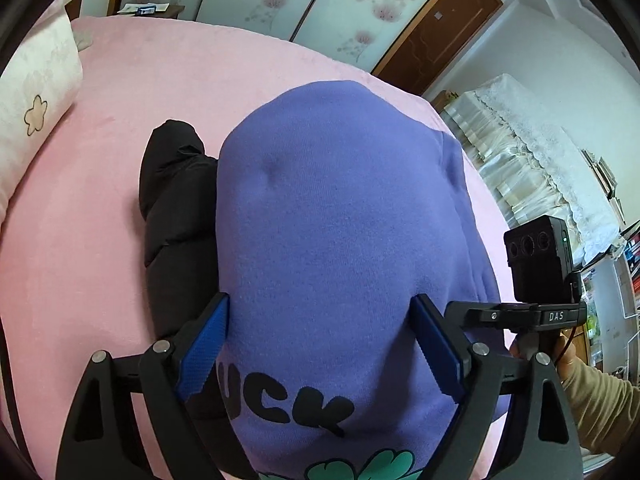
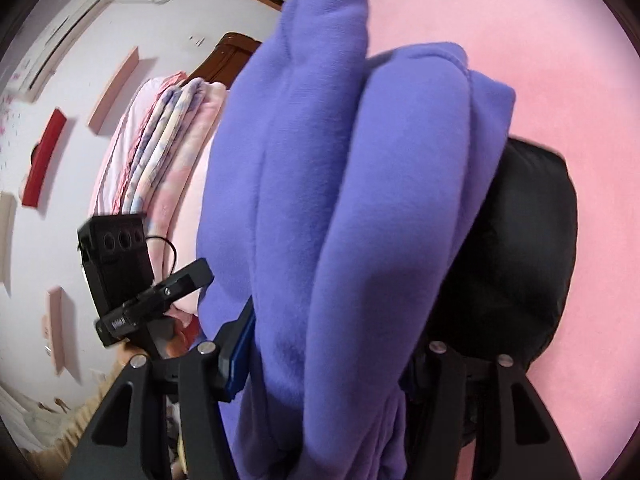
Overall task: Fold large clothes
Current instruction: 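Lower the hoodie bundle onto the folded black jacket and open both tools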
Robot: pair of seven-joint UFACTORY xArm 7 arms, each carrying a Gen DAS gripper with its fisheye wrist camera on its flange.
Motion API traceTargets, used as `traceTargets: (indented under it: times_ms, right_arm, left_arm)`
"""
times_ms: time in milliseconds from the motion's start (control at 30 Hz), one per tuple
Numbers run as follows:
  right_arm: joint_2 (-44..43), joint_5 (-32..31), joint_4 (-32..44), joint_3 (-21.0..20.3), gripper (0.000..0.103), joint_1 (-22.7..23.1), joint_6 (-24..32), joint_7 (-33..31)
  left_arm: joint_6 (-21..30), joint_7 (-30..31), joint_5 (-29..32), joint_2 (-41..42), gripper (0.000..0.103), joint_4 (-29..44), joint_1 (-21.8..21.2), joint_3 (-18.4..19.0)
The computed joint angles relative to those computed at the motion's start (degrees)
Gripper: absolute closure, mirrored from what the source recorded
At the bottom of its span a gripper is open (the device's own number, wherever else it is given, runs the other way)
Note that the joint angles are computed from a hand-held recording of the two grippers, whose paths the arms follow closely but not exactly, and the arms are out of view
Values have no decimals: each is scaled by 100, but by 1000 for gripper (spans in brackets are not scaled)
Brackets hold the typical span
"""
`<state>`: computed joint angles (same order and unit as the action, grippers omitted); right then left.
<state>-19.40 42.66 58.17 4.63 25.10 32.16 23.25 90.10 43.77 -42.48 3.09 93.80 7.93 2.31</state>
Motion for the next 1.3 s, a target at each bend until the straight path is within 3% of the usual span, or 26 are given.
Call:
traceTargets:
  times_ms: [233,333,567,733,800,933,1167,1300]
  right_arm:
    - [457,58,179,235,41,-155,-122,64]
    - [841,-349,618,261,41,-103,-133,307]
    - [737,93,142,214,36,-41,-417,-108]
    - [588,400,-275,187,27,16,-701,-203]
    - [539,130,-295,242,25,-49,-679,29]
    - [538,-1286,80,470,16,-357,-187,904]
    - [455,-2985,808,721,16,-518,779,1490]
    - [217,-3482,921,803,16,-517,1151,1648]
  left_arm:
    - [-400,-60,96,-334,15,-539,-115,58]
    - [-475,-161,100,-338,14,-599,-137,80]
    - [-899,-547,160,-478,5,-1030,-284,38]
    - [-1100,-783,25,-580,0,-1356,-392,13]
    - [-1229,-778,23,-610,0,-1437,-454,1]
    - [-1246,-909,48,-658,0,-1390,-511,18]
    - [-1591,-1031,565,-1173,1,-1557,-695,3]
    - [-1682,-1053,861,-1710,1,-1831,-878,3]
